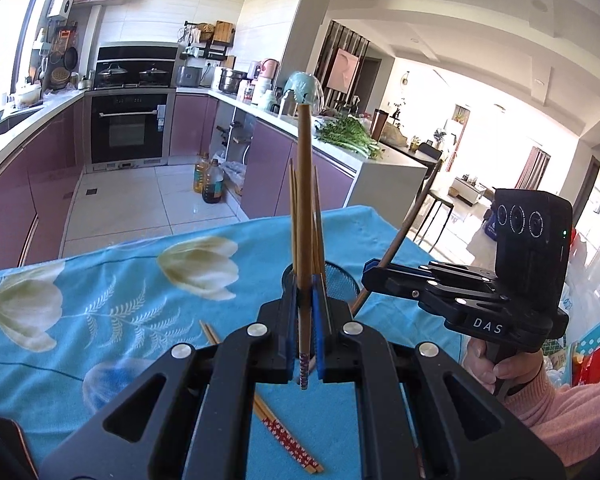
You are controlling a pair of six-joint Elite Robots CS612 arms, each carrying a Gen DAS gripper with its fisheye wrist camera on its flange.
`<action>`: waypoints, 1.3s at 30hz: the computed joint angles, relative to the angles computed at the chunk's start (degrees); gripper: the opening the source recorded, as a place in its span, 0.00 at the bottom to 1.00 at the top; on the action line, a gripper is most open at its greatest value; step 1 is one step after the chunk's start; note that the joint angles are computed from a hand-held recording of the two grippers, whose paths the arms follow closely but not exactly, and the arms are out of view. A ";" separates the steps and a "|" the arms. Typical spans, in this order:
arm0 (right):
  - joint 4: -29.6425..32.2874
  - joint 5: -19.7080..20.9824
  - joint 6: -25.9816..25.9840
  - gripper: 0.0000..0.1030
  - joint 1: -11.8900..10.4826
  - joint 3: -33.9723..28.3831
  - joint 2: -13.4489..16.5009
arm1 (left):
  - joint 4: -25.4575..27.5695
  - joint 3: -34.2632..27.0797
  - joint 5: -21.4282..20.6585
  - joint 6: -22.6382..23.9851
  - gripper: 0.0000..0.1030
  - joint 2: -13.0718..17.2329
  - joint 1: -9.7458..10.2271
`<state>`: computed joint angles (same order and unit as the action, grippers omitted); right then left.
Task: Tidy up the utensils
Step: 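Lift the left tool's chopstick upright over the mesh cup while the right tool does likewise, then lower the left tool's chopstick into the mesh cup and open while the right tool does likewise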
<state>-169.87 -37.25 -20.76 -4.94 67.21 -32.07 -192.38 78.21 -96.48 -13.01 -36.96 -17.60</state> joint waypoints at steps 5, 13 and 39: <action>-3.81 -0.27 1.74 0.06 -0.30 -0.62 0.19 | -0.64 -1.66 -0.11 0.89 0.07 0.29 -0.31; -7.62 -0.34 4.27 0.06 -0.59 -2.12 0.58 | -1.11 -4.57 -0.39 1.99 0.07 0.97 -0.70; -5.95 -5.10 5.83 0.06 0.43 -7.59 3.65 | 6.41 -11.79 3.12 3.32 0.07 4.58 -2.10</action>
<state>-175.82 -42.35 -14.93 -4.51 59.62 -28.42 -185.97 66.42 -93.36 -9.69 -32.39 -19.70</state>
